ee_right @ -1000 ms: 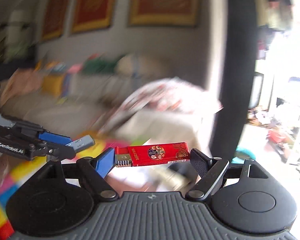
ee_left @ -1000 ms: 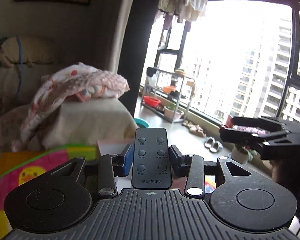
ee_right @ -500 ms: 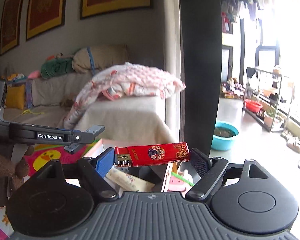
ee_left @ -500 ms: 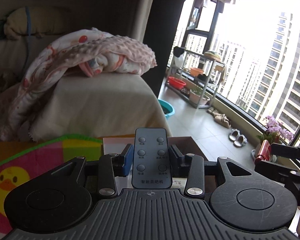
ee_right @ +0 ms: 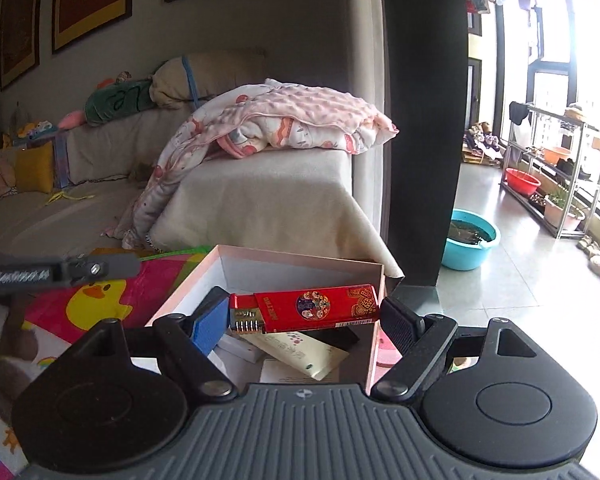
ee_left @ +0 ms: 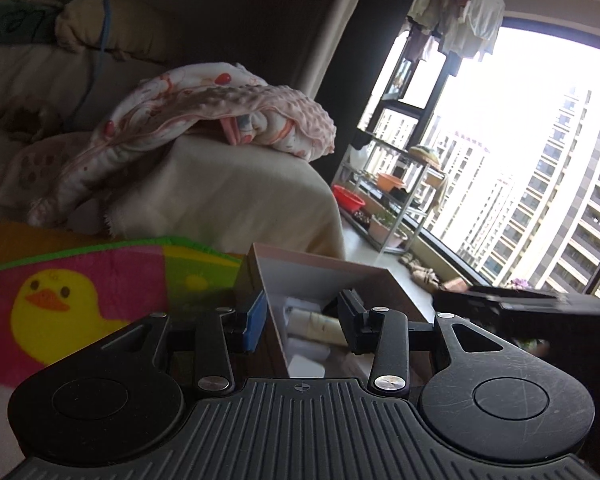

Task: Organize rigid objects

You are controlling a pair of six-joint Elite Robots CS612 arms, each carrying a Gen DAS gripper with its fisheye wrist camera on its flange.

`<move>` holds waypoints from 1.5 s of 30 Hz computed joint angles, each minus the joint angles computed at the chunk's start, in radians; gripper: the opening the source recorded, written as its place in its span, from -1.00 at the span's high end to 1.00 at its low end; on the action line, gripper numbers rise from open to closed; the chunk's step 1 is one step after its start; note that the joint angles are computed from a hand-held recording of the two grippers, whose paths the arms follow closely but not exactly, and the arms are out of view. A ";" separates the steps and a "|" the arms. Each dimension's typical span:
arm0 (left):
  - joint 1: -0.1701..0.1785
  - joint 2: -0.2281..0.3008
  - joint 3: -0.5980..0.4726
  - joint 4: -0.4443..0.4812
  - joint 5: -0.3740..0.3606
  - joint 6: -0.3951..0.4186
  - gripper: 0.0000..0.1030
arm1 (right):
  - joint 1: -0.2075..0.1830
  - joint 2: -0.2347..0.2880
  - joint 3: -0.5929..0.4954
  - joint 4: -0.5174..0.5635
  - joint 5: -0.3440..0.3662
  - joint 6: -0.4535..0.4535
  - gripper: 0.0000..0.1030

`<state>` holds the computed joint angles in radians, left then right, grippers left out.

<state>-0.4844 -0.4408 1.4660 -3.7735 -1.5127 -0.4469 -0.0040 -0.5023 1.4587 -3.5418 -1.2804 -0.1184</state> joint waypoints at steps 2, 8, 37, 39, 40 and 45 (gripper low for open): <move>0.000 -0.009 0.054 -0.036 -0.024 -0.018 0.16 | 0.009 0.004 -0.020 0.025 0.008 0.002 -0.59; -0.009 -0.025 0.146 -0.042 -0.065 0.024 0.16 | 0.035 0.035 -0.110 0.088 0.028 0.065 -0.71; -0.060 -0.043 0.191 0.021 0.049 0.044 0.16 | 0.017 -0.020 0.244 -0.042 0.123 -0.272 -0.71; -0.064 -0.046 0.197 0.019 0.086 0.047 0.16 | 0.028 -0.018 0.205 0.023 0.104 -0.268 -0.43; -0.064 -0.049 0.201 0.023 0.100 0.050 0.16 | 0.033 -0.014 0.181 0.054 0.093 -0.264 -0.28; -0.057 -0.054 0.219 0.018 0.094 0.033 0.16 | 0.056 0.011 0.083 0.165 0.063 -0.268 0.13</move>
<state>-0.5413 -0.4947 1.6853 -3.7559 -1.4183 -0.4140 0.0517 -0.4911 1.5422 -3.3768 -1.2175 -0.3864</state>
